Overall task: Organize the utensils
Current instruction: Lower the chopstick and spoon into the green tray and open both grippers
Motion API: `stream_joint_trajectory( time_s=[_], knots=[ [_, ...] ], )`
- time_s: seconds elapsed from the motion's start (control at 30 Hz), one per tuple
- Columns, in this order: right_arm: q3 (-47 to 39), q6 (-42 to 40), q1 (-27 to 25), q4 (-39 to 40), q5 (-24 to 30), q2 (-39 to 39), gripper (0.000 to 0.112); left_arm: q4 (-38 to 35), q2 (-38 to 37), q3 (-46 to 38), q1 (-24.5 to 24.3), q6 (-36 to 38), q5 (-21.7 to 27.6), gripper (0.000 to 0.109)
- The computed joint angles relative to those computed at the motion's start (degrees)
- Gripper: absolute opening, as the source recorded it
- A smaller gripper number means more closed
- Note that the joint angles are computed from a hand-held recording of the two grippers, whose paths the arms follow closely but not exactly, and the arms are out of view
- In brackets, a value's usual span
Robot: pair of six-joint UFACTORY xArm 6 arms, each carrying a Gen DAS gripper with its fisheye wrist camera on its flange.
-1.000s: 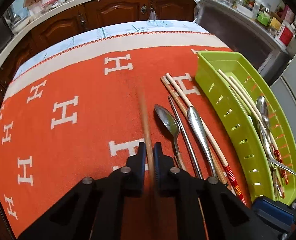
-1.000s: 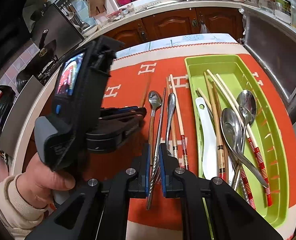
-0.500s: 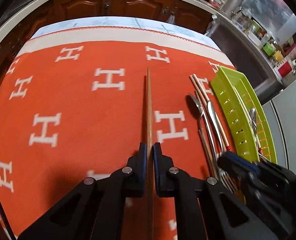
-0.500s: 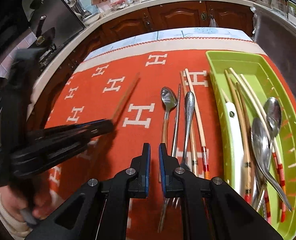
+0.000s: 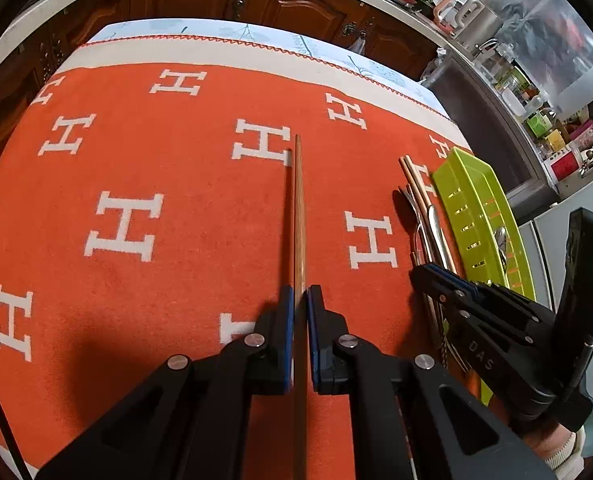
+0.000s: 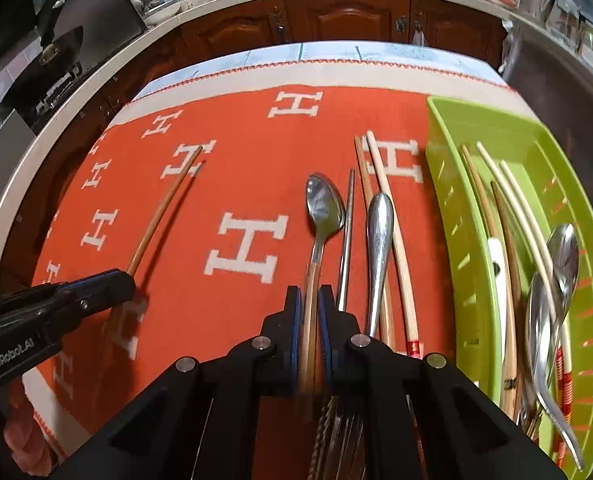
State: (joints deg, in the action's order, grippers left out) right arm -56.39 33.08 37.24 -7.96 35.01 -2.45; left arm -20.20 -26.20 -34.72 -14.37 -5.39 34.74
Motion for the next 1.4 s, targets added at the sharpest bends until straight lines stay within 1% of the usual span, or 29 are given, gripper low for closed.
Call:
stream_joint_trajectory(
  time_s=[0.13, 0.2, 0.23, 0.3, 0.37, 0.47, 0.53, 0.67, 0.73, 0.83, 0.97, 1.03, 1.1, 1.13, 1.2, 1.3, 1.37, 1.4],
  knots=[
    [-1.3, 2.5, 1.1, -5.0, 0.7, 1.2, 0.009, 0.0, -0.8, 0.3, -0.1, 0.0, -0.1, 0.004],
    [-0.7, 2.5, 1.0, -4.2, -0.5, 0.9, 0.007, 0.4, -1.3, 0.3, -0.3, -0.5, -0.1, 0.004],
    [0.0, 0.9, 0.8, -1.6, -1.7, 0.6, 0.007, 0.7, -1.8, 0.4, -0.4, -0.9, 0.0, 0.004],
    [2.1, -3.4, -0.1, 6.5, -4.2, -0.9, 0.006, 1.3, -2.6, 0.5, -0.7, -1.5, 0.4, 0.004],
    [4.0, -4.3, -0.3, 9.7, -5.6, -2.7, 0.006, 1.6, -3.5, 0.4, -0.8, -1.8, 1.0, 0.004],
    [7.7, -7.4, -0.3, 16.5, -7.9, -6.6, 0.006, 2.0, -4.7, -0.2, -1.5, -2.4, 2.1, 0.004],
    [9.3, -8.6, -0.1, 19.0, -8.7, -9.0, 0.006, 1.5, -4.9, -1.2, -2.2, -2.6, 3.0, 0.004],
    [13.1, -6.7, -0.1, 18.4, -9.7, -16.2, 0.006, 0.4, -4.6, -4.0, -5.0, -2.9, 4.5, 0.004],
    [14.7, -5.9, -0.5, 17.8, -9.4, -19.6, 0.006, 0.0, -3.6, -6.1, -7.2, -3.3, 5.0, 0.004],
    [17.0, -3.0, -2.3, 14.0, -8.3, -25.5, 0.006, -0.1, -1.3, -9.3, -11.0, -4.3, 5.0, 0.004],
    [18.5, -1.1, -5.9, 9.3, -4.0, -31.9, 0.006, 0.6, 3.3, -14.2, -15.6, -6.2, 4.3, 0.004],
    [18.7, -0.5, -8.1, 6.7, -1.5, -33.9, 0.006, 0.8, 6.4, -17.1, -17.4, -7.2, 4.8, 0.004],
    [18.7, -1.6, -9.9, 6.4, 0.3, -34.8, 0.006, 1.1, 9.6, -19.8, -18.8, -8.7, 5.1, 0.004],
    [18.9, -3.0, -11.2, 6.7, 1.3, -35.5, 0.006, 0.4, 11.1, -21.1, -19.2, -8.8, 5.3, 0.004],
    [19.2, -3.6, -13.6, 4.9, 4.4, -36.7, 0.006, -1.7, 14.0, -23.4, -19.8, -8.9, 5.6, 0.004],
    [20.4, -6.0, -16.4, 5.9, 6.2, -37.5, 0.007, -3.3, 17.9, -26.1, -20.5, -9.8, 5.8, 0.005],
    [21.3, -8.6, -17.9, 7.6, 5.8, -37.5, 0.007, -2.5, 19.7, -27.1, -20.9, -11.3, 5.6, 0.005],
    [21.4, -9.9, -18.4, 8.4, 5.7, -37.2, 0.007, -2.7, 20.4, -27.4, -21.0, -11.5, 5.5, 0.007]
  ],
)
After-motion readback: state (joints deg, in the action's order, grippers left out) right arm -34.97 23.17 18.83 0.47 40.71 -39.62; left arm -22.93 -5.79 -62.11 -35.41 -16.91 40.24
